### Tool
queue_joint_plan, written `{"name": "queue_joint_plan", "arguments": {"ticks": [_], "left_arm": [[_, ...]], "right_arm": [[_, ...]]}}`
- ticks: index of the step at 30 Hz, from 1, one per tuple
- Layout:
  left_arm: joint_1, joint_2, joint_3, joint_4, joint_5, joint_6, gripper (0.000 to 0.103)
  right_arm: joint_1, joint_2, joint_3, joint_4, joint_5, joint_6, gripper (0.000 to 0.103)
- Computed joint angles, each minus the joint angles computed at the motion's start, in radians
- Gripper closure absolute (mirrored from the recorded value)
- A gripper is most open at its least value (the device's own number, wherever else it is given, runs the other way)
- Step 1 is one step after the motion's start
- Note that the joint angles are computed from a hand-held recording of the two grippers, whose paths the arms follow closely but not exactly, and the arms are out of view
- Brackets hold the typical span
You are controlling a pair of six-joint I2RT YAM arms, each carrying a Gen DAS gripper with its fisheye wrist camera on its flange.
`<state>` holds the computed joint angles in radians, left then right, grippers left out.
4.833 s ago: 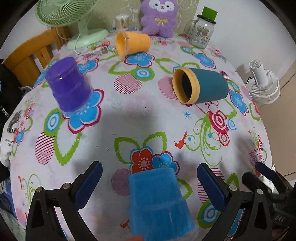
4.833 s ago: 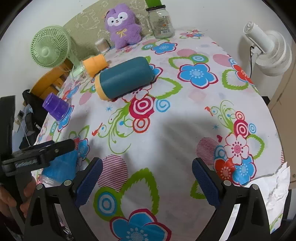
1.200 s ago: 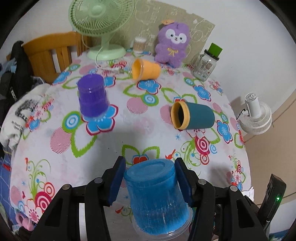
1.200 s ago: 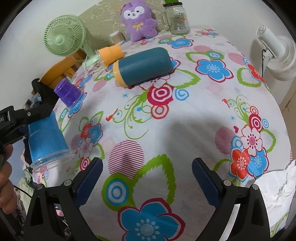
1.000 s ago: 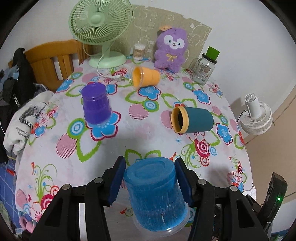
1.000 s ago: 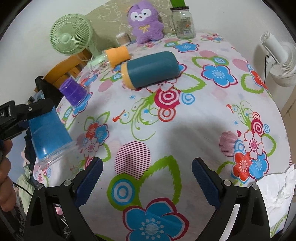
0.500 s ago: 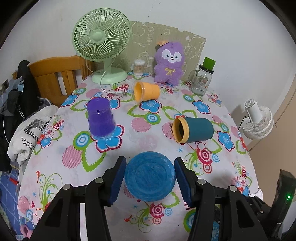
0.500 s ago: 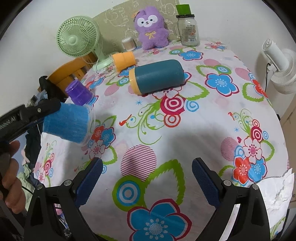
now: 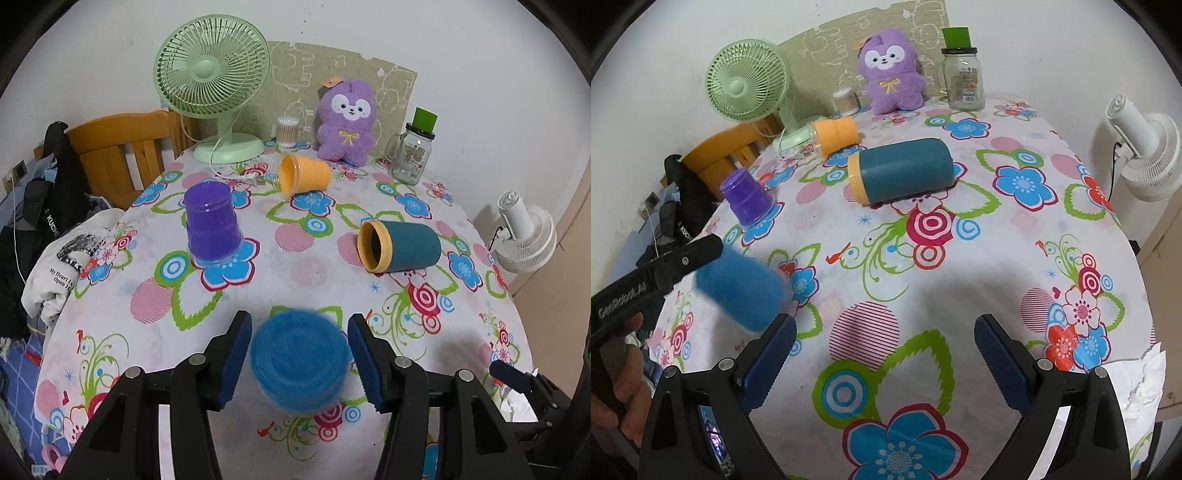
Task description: Flip cup upside down
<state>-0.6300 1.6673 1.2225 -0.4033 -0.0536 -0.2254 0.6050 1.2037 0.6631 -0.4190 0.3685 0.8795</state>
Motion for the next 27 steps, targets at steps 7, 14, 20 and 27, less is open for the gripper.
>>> {"name": "queue_joint_plan", "arguments": {"ticks": [7,14,20,27], "left_arm": [[-0.005,-0.039,-0.031,0.009,-0.008,0.004,0.015],[0.004,-0.054,-0.046,0.007,-0.001,-0.005,0.013],[0.006,-0.078,-0.065,0.015,0.001,-0.007,0.013],[0.014,-0.143,-0.113,0.042,-0.004,-0.001,0.011]], "right_arm": [[-0.001,-0.006,-0.001,-0.001,0.000,0.002,0.005],[0.011,-0.017,0.000,-0.014,0.012,0.016,0.005],[0.029,-0.024,0.011,-0.032,0.030,0.023,0.005],[0.085,-0.028,0.063,-0.096,0.097,0.041,0.005]]}}
